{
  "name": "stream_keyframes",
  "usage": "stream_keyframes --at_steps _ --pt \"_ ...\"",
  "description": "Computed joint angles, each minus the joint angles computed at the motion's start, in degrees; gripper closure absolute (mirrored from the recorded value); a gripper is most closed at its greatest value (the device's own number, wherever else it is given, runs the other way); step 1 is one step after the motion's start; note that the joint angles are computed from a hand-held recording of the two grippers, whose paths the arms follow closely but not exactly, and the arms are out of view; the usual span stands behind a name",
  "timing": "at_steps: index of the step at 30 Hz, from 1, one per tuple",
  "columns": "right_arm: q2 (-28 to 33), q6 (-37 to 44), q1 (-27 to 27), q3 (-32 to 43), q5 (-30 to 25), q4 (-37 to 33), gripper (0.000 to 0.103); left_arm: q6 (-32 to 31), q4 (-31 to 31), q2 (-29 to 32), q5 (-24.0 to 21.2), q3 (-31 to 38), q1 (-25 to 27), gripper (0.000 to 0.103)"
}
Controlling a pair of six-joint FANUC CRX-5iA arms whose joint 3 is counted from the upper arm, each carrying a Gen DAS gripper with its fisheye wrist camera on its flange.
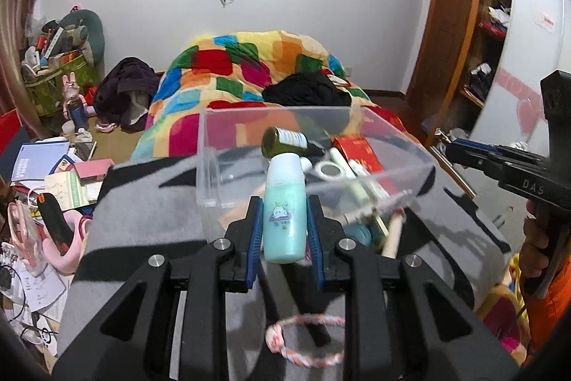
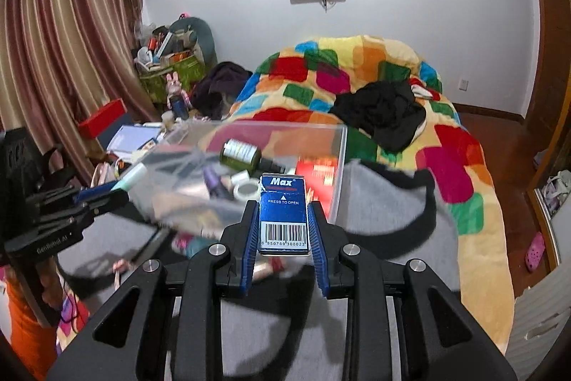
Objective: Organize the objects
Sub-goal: 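Lower the mint bottle into the box with the left gripper while the right drops the Max box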
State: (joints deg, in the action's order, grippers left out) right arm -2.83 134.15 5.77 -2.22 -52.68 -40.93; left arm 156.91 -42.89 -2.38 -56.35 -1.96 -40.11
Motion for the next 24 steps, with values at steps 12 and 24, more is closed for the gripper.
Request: stream_keyframes --at_steps 12,24 --pt "7.3 -9.6 7.9 5.2 4.0 10.0 0.078 -4.9 5.4 1.9 2.3 1.6 7.8 0.080" --pt "13.3 -14.7 10.0 8.9 -0.7 15.7 0.078 -14.4 13.1 5.5 3.0 3.2 12.4 0.080"
